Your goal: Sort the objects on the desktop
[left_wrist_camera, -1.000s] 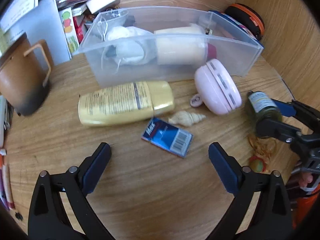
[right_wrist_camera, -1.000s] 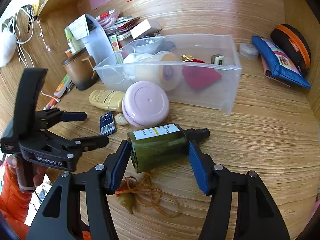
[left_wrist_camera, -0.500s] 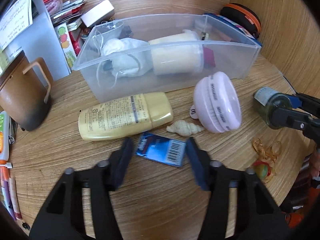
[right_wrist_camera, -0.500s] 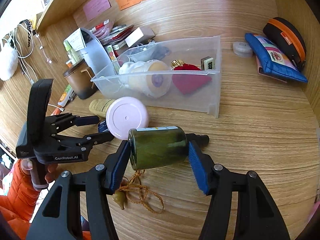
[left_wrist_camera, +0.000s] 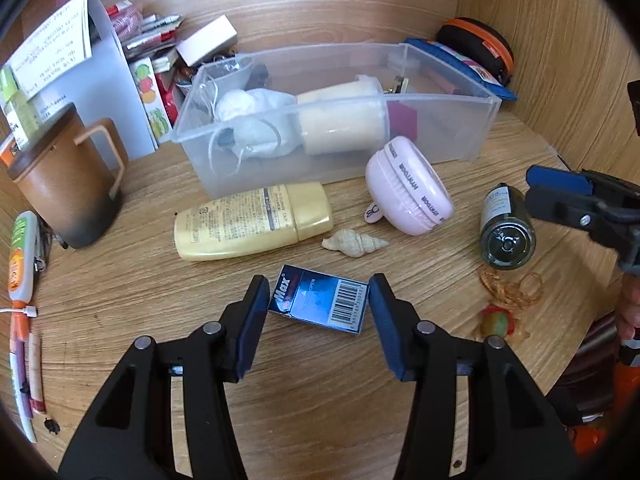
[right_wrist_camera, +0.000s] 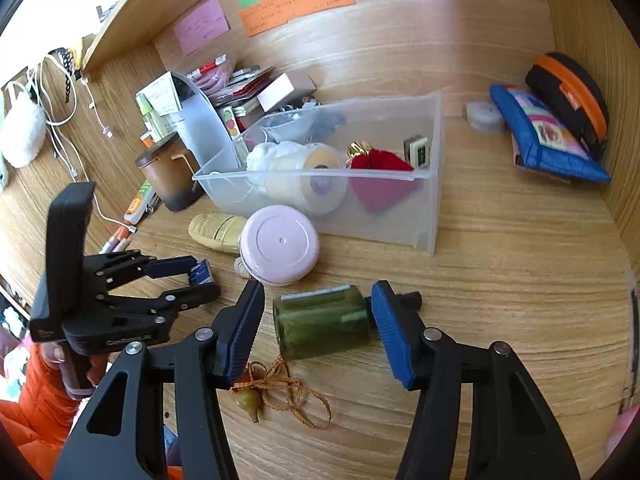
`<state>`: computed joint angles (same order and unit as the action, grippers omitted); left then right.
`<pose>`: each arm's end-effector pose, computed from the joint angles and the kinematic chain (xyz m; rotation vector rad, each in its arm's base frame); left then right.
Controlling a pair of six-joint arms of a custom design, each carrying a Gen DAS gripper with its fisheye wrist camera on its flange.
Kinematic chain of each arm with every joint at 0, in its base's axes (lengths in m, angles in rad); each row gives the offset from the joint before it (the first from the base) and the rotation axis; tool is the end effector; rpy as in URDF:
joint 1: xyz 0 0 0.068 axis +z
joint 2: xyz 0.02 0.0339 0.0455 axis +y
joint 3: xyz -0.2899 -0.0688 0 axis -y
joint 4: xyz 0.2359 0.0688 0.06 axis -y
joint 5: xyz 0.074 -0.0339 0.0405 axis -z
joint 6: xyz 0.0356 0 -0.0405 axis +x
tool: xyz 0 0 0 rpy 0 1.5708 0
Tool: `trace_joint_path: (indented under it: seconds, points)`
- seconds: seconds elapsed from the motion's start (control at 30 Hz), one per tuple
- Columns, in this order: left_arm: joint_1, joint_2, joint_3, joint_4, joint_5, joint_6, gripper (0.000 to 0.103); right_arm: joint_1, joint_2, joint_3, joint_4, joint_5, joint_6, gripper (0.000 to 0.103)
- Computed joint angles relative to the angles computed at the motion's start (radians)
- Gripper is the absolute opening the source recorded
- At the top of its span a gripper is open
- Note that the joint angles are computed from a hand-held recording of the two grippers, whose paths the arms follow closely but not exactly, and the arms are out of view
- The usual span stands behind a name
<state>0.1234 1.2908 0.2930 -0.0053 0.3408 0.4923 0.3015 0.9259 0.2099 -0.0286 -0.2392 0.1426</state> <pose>0.1762 0.0099 0.1357 0.5810 2.4307 -0.1887 0.1340 0.0505 0.1620 -0.3084 2.3218 0.4999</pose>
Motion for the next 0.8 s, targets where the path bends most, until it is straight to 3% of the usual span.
trace_joint_path:
  seconds: [0.23,0.53,0.67,0.8]
  points:
    - [0.037,-0.045,-0.005,-0.044,0.042,0.019,0.051,0.035,0.022,-0.016,-0.009,0.047,0.0,0.053]
    - [0.093,-0.098,0.006,-0.091,0.086,0.019,0.051,0.098,0.175,-0.017,0.127,0.1,0.008,0.052]
    - [0.107,-0.141,0.029,-0.131,0.098,0.017,0.051,0.095,0.143,-0.02,0.12,0.099,0.025,0.052]
    - [0.091,-0.182,0.041,-0.149,0.067,0.02,0.051,0.102,0.035,0.009,0.015,0.112,0.022,0.052]
